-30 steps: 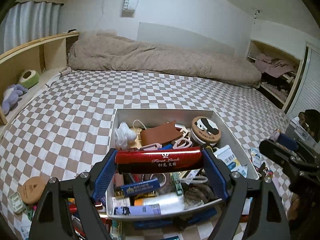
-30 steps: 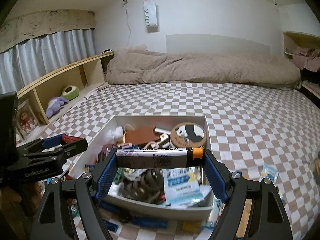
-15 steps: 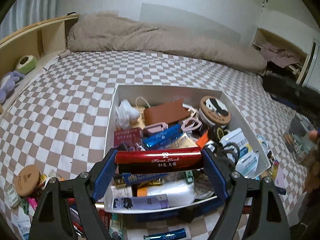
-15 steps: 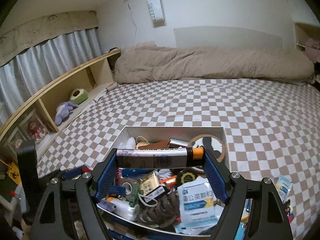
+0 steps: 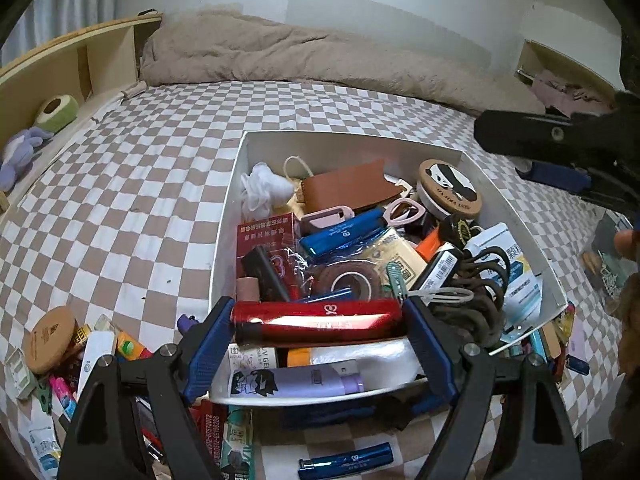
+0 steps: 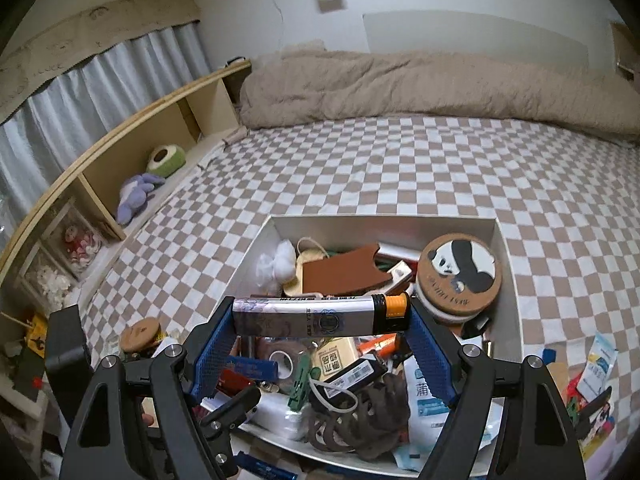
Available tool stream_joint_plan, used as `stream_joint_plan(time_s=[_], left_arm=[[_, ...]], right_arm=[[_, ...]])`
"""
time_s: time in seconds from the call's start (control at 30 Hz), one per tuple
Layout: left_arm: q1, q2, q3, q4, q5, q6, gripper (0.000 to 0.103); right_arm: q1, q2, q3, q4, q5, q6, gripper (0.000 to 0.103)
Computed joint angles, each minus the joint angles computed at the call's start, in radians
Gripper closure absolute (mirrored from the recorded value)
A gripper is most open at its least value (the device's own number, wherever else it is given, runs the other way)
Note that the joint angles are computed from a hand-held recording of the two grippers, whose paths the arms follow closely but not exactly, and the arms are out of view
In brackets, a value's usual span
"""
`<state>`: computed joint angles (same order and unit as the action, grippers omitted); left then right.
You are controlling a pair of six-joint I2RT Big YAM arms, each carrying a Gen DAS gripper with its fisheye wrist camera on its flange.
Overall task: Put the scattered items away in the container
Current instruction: 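Open the left tool dropping the lighter while the right tool releases the tube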
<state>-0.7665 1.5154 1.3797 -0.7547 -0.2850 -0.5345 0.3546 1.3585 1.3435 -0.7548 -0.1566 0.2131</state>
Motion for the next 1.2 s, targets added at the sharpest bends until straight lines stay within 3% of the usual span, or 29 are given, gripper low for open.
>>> stream_joint_plan(time_s=[0.13, 0.8, 1.2], left_arm=[[0.002, 0.000, -0.004, 0.009, -0.004, 0.009, 0.007], [0.037, -0.075, -0.089, 0.056, 0.041, 0.025, 0.007], [0.060, -0.108, -0.120, 0.095, 0.079, 0.031, 0.007]], right_arm=[[0.007, 0.019, 0.019, -0.024, 0.011, 0.002, 0.021], [0.072, 0.227, 0.217, -0.205, 0.012, -0.019, 0.021], [0.088, 0.343, 0.345, -0.242, 0.066, -0.012, 0.020]])
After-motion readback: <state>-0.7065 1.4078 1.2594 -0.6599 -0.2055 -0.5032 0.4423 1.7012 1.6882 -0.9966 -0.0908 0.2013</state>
